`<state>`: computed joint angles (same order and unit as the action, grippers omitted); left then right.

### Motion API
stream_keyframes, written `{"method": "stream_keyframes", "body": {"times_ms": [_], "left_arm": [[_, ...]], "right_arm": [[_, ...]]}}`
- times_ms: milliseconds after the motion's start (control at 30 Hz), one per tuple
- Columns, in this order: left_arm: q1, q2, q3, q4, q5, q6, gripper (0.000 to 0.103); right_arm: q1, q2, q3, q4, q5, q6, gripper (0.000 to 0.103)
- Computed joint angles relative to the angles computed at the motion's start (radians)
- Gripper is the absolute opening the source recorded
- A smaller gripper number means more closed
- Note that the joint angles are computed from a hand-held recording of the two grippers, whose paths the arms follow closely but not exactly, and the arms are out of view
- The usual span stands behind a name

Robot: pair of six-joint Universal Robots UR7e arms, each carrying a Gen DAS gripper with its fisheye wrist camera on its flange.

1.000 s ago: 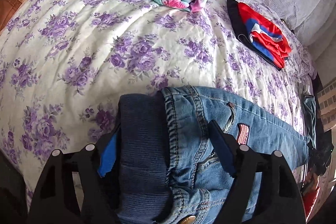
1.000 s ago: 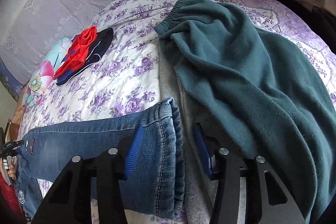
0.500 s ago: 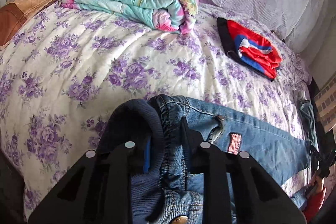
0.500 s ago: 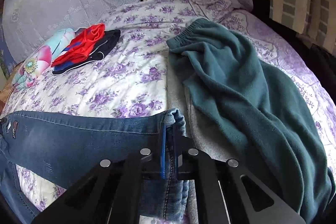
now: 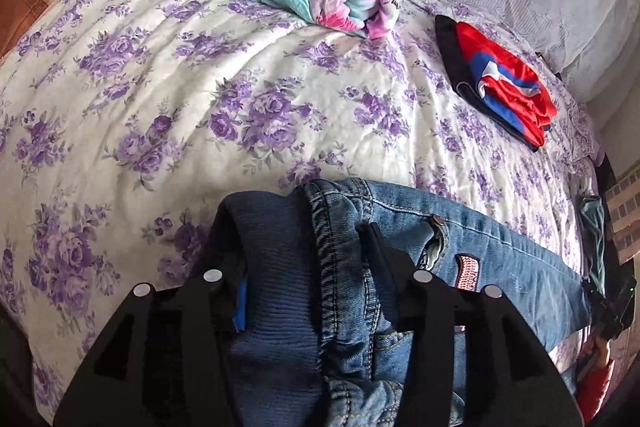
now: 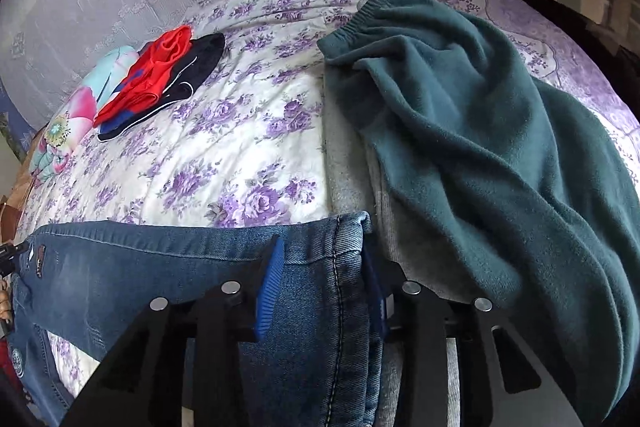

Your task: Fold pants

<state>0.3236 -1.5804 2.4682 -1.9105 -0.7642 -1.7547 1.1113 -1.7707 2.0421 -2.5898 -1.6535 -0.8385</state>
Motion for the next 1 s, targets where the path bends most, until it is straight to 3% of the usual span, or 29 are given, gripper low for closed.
{"method": "stream_keyframes", "body": {"times_ms": [33,67,100,200,300,467,567,667,733,800,900,1000], "left_arm": [[0.003,0.027,-0.017,0.024,0.005,0.001,0.050],[-0.002,0.050,-0.035,0.066,0.013,-0.014,0.047],[-0.018,0.059,-0.042,0.093,0.025,-0.027,0.032],[-0.100,0.032,-0.053,0.191,0.066,-0.100,0.021],[-0.172,-0.016,-0.090,0.314,0.121,-0.206,0.020],[-0.175,-0.025,-0.192,0.454,0.232,-0.257,0.020],[-0.081,-0.004,-0.207,0.357,0.251,-0.168,0.020],[0.070,0.041,-0.181,0.139,0.217,-0.028,0.022],[0.164,0.086,-0.149,0.008,0.180,0.035,0.028],[0.198,0.127,-0.108,-0.046,0.202,0.054,0.038],[0.158,0.078,-0.015,-0.208,0.253,0.101,0.043],[0.152,0.049,0.037,-0.339,0.255,0.152,0.043]], "right_arm": [[0.003,0.002,0.006,-0.016,-0.003,-0.004,0.026],[0.002,-0.001,0.009,-0.016,0.003,-0.003,0.012],[0.001,-0.013,0.026,-0.041,0.016,-0.006,0.012],[-0.003,-0.073,0.071,-0.112,0.093,-0.053,0.012],[0.023,-0.103,0.045,-0.103,0.163,-0.021,0.012],[0.134,0.006,-0.065,-0.143,0.122,0.064,0.012],[0.182,0.117,-0.122,-0.175,0.049,0.110,0.012],[0.211,0.253,-0.160,-0.213,-0.085,0.123,0.013],[0.207,0.332,-0.151,-0.319,-0.175,0.099,0.023],[0.173,0.350,-0.130,-0.362,-0.149,0.084,0.028],[0.133,0.313,-0.136,-0.319,-0.028,0.142,0.032],[0.117,0.290,-0.140,-0.288,0.020,0.205,0.031]]}}
